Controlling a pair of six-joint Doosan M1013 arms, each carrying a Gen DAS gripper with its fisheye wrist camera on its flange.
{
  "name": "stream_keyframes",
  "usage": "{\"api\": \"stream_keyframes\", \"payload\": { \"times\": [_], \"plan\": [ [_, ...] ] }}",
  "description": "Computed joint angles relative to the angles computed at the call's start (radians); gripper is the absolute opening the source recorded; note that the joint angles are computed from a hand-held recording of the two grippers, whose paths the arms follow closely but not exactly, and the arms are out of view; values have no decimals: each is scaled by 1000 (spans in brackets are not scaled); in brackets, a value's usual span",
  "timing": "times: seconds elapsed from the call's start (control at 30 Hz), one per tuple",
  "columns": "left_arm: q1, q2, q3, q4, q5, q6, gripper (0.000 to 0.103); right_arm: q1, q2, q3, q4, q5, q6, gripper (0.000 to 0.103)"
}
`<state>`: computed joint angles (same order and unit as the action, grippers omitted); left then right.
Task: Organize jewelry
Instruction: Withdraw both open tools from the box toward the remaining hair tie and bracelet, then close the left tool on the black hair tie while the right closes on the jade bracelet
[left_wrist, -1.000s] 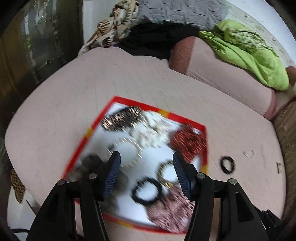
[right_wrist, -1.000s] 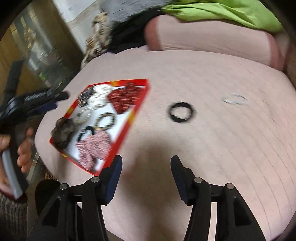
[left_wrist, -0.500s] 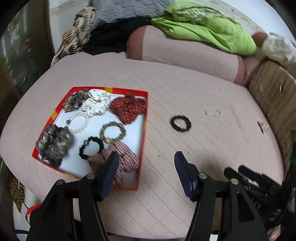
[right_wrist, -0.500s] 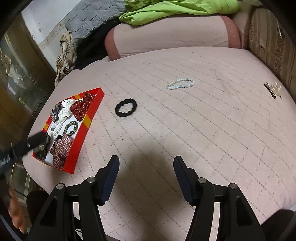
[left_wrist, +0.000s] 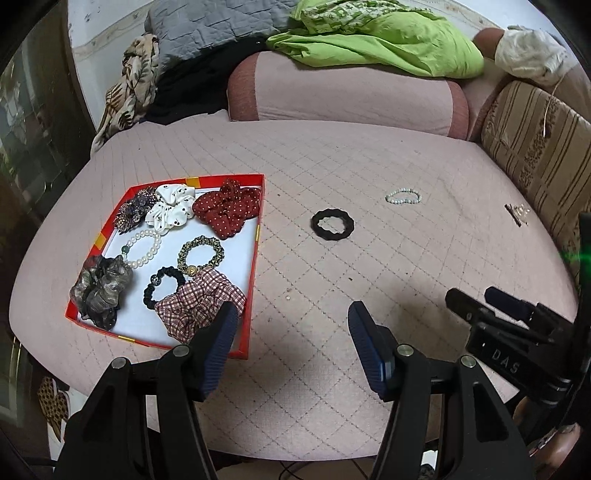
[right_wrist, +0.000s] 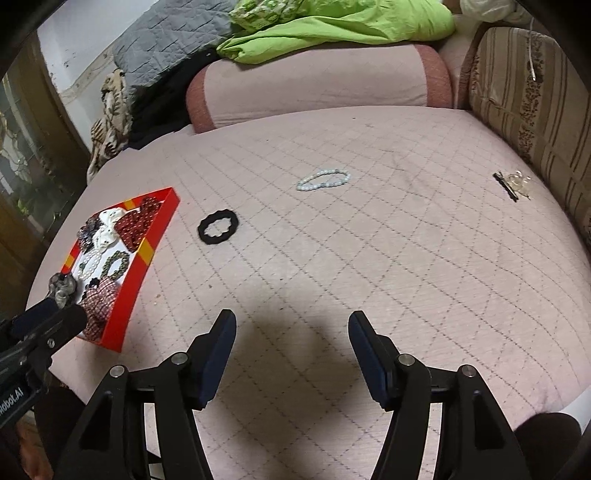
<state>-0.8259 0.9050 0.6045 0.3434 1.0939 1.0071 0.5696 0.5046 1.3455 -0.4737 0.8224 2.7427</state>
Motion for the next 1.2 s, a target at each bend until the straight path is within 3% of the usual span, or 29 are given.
{"api": "stream_keyframes", "payload": {
  "times": [0.8, 1.2],
  "plan": [
    [5, 71, -106, -34, 98, 47, 61, -10, 22, -15, -13, 71, 3, 69],
    [13, 128, -197, -60, 157, 69, 61, -6, 47, -45, -72, 155, -26, 69]
  ]
}}
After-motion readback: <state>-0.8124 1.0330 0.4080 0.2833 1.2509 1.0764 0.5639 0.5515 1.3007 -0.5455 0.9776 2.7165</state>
